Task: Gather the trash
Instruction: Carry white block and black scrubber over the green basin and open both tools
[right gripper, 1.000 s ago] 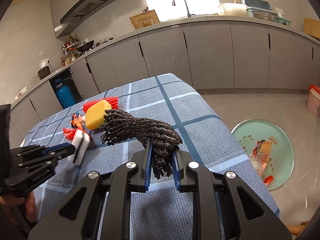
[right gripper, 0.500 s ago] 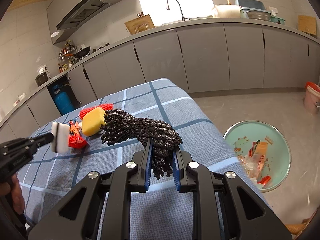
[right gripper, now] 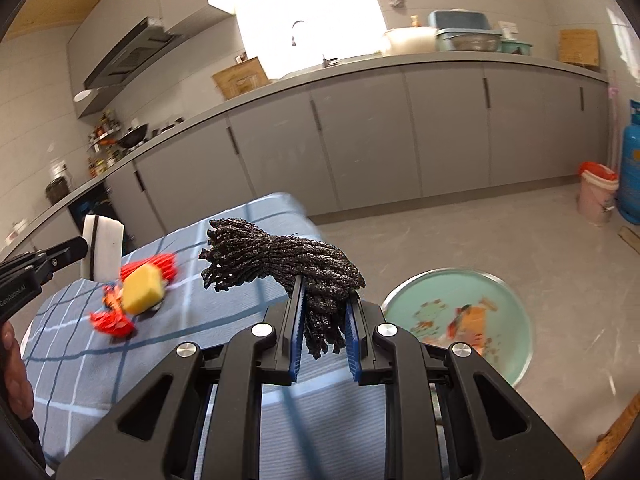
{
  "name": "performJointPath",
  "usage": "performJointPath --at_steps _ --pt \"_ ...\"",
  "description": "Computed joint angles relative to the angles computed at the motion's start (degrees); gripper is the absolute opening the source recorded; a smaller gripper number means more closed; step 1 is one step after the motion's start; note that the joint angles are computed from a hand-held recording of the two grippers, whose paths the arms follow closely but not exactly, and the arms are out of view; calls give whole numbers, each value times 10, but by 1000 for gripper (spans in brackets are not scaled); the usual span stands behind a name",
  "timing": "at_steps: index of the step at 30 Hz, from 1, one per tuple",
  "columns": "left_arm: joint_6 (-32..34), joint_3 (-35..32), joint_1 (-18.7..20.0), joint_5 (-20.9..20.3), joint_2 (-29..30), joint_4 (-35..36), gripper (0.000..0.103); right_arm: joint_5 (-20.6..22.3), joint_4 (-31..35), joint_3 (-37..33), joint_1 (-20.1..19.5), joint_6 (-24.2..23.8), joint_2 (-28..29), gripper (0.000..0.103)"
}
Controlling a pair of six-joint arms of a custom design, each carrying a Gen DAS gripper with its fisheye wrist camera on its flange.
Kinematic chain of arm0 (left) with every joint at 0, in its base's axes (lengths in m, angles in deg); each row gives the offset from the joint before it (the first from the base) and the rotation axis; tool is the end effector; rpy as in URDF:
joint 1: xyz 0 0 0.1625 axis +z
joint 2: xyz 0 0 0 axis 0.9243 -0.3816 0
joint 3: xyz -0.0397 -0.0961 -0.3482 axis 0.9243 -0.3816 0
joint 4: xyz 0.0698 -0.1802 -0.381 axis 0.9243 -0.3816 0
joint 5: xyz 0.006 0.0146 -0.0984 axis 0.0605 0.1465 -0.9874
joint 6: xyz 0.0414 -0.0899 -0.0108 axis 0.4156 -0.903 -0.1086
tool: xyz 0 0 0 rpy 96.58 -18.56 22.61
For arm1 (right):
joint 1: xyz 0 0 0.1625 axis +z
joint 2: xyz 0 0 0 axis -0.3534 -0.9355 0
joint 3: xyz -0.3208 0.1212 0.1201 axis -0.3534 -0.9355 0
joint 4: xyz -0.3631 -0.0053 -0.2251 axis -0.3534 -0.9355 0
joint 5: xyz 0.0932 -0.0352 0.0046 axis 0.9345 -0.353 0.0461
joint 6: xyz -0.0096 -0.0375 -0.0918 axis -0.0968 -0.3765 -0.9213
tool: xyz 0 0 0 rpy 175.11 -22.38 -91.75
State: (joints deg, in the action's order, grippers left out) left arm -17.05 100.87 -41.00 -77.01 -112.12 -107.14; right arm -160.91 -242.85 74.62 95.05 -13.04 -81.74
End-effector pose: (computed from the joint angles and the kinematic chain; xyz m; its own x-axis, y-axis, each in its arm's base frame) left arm -0.4466 -0.4648 0.0242 -0.5664 0.3362 -0.7524 0.7976 0.4535 -0.3978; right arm 0.0080 -0.4422 0.3914 -0.8599 0.0833 0.5036 -0.4059 0.4867 -0.7736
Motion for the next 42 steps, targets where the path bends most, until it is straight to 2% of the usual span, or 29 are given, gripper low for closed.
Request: performJointPath --at_steps 11,25,36,42 --pt "91 -162 5 -79 128 -16 5 9 3 -39 -60 9 -4 19" --pt "119 -332 13 -157 263 46 5 16 21 -92 -126 20 26 19" --pt "112 -455 30 -189 351 123 5 7 28 -133 -144 19 64 20" --pt "111 -474 36 -195 367 143 5 6 32 -150 -151 20 78 20"
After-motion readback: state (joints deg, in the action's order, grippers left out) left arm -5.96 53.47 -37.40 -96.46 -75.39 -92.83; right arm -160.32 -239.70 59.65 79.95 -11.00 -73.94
